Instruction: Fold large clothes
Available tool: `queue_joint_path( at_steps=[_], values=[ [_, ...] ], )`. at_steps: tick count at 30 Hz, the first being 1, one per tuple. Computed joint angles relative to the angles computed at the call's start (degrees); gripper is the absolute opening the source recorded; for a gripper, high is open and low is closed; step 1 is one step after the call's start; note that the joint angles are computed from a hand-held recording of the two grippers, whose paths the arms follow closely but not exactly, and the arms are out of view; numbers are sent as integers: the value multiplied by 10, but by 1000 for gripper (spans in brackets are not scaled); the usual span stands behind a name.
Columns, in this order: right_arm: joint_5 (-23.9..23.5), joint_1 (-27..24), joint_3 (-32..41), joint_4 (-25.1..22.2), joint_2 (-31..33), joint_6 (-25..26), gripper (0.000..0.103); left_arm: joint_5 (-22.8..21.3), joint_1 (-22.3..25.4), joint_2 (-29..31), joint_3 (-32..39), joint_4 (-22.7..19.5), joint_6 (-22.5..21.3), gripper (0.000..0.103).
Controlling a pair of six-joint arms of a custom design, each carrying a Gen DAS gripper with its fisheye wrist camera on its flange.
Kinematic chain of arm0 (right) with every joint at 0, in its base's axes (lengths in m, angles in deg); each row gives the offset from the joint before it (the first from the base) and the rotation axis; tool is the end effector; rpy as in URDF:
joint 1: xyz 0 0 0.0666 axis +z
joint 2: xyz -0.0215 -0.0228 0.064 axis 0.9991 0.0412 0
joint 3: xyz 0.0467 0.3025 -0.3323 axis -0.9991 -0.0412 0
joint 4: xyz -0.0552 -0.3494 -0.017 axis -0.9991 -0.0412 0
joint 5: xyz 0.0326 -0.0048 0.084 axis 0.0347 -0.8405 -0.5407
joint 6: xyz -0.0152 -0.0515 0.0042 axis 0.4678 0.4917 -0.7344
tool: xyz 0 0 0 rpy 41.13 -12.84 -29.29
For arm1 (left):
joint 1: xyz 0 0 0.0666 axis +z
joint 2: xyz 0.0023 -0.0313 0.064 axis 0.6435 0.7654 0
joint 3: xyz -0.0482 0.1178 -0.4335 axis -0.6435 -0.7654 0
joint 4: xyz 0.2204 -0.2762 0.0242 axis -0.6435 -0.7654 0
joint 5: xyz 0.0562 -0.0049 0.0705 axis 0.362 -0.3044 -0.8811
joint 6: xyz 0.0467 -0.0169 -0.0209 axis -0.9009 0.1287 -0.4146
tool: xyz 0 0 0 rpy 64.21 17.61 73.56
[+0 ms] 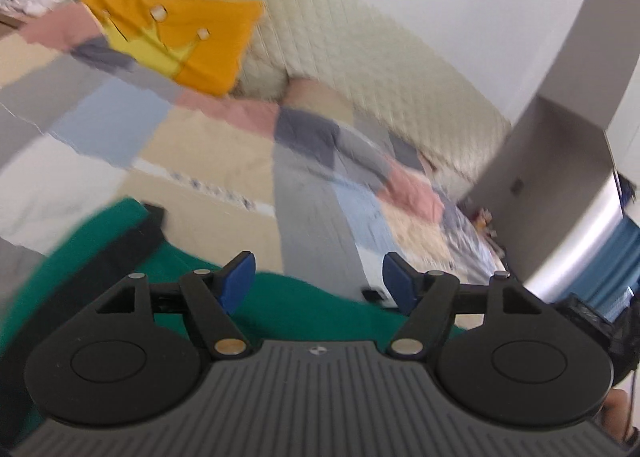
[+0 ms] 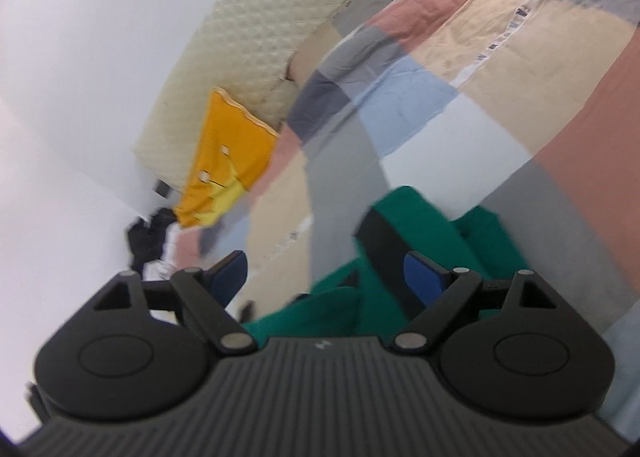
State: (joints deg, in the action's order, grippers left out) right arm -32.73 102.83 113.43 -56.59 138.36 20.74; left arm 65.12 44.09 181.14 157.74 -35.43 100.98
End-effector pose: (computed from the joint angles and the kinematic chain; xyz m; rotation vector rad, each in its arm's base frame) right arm 0.4170 0.1150 0.3717 0.6047 1.9960 0.7916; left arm 0.5592 0.0178 0.3940 0.0230 2.0853 -0.7902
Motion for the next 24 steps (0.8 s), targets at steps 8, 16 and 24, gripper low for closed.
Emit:
queue_joint_path(
  at_steps=[8, 16, 24],
  values=[
    [83, 4, 64, -116, 59, 105, 80, -37, -46, 50, 59, -109, -55, 76],
    [63, 18, 104, -180, 96, 195, 56, -120, -64, 70, 59, -129, -106, 76],
    [179, 26, 58, -116, 49, 169, 11, -108, -51, 51, 29, -78, -65, 76]
  ],
)
